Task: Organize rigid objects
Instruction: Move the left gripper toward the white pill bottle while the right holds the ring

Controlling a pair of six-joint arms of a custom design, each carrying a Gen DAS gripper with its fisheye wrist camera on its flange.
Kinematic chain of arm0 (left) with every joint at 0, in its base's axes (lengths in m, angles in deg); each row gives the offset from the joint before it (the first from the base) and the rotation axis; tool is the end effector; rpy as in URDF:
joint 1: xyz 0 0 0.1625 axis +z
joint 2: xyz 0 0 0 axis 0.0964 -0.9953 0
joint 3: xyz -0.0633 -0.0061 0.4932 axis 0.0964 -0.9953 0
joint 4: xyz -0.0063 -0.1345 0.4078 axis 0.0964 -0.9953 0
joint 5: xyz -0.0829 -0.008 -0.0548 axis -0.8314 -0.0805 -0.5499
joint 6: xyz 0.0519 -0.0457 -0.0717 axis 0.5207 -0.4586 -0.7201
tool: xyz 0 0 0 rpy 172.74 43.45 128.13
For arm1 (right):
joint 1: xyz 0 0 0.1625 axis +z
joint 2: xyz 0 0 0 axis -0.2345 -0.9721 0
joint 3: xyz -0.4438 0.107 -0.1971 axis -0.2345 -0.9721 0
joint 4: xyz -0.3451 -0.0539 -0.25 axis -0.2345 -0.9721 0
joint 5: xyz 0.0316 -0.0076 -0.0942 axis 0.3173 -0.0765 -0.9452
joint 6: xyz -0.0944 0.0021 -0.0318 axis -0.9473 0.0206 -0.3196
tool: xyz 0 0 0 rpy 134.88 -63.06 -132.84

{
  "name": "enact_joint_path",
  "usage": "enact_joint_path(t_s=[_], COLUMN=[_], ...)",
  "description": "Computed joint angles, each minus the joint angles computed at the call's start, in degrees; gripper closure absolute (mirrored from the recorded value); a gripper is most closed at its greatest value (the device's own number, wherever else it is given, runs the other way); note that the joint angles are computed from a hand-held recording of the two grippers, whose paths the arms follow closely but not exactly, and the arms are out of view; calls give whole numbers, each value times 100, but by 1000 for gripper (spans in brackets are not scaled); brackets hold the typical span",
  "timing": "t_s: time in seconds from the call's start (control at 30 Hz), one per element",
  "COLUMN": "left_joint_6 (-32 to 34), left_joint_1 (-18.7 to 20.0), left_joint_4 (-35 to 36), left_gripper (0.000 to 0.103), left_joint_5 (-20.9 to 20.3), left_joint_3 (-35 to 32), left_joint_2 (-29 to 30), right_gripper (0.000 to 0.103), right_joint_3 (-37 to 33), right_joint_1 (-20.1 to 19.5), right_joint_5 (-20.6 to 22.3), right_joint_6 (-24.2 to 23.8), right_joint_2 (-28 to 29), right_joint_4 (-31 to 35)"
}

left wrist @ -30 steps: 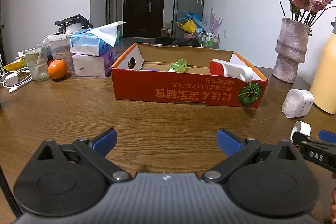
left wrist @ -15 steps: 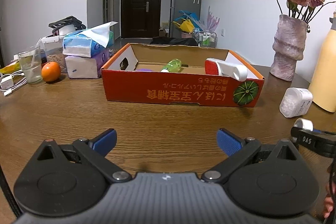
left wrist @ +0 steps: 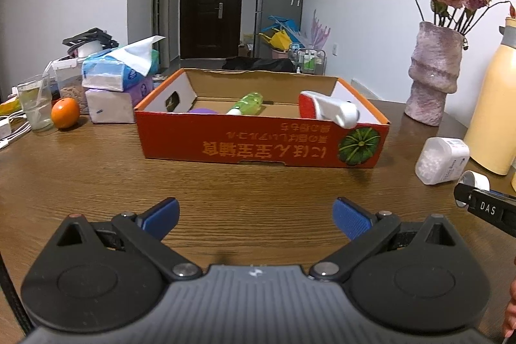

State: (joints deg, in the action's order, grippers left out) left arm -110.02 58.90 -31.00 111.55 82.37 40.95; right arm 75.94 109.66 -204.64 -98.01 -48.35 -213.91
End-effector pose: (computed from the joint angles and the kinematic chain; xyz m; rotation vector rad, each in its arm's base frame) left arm -0.1297 -0.7218 0.1265 0.6037 2.1998 -1.1553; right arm 0.1506 -0.7093 0.0810 0.1466 -1.9641 1.3457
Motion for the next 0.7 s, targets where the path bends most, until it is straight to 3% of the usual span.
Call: enact_joint_path(t_s=[0.7], left_joint_6=[-207], left_joint_1=[-504], left_joint_4=[-93], left_gripper=[0], left_joint_5=[-405], left_joint_3=[-471], left_joint_2=[811], right_gripper=[80], right_joint_3=[577], right_joint_1=[-480], right_joint_5=[736], right_joint_6=[-266], right_joint_2=[-642], right_joint_4=[-406])
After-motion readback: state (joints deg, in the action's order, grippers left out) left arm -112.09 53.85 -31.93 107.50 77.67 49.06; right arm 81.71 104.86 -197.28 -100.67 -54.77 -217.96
